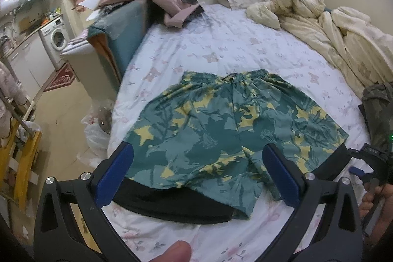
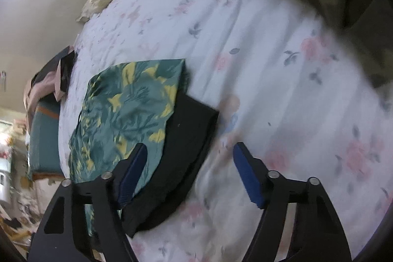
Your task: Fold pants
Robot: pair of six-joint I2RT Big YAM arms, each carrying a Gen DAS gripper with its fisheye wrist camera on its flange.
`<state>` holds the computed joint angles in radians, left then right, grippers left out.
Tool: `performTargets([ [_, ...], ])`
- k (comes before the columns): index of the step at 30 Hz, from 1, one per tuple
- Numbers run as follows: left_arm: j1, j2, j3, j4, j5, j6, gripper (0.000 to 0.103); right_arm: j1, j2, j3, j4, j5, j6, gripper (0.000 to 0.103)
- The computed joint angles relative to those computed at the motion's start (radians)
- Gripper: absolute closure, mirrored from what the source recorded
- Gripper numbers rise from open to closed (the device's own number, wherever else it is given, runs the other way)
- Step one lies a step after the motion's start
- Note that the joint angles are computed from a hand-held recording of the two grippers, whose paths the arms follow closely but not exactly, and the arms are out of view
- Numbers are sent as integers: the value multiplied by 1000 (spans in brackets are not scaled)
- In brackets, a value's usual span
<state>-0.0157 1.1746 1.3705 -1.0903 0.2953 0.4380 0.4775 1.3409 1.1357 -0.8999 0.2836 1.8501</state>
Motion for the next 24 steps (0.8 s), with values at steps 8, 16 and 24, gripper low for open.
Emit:
performTargets([
  [8, -89, 65, 31, 10, -88, -13, 0, -60, -37, -129, 272, 62, -45, 34],
  [16, -227, 176, 122, 7, -171, -40, 0, -126, -36, -208, 457, 7, -105, 100],
  [24, -398, 555, 557, -245, -298, -178, 0, -57, 35, 12, 177, 169, -278, 102],
])
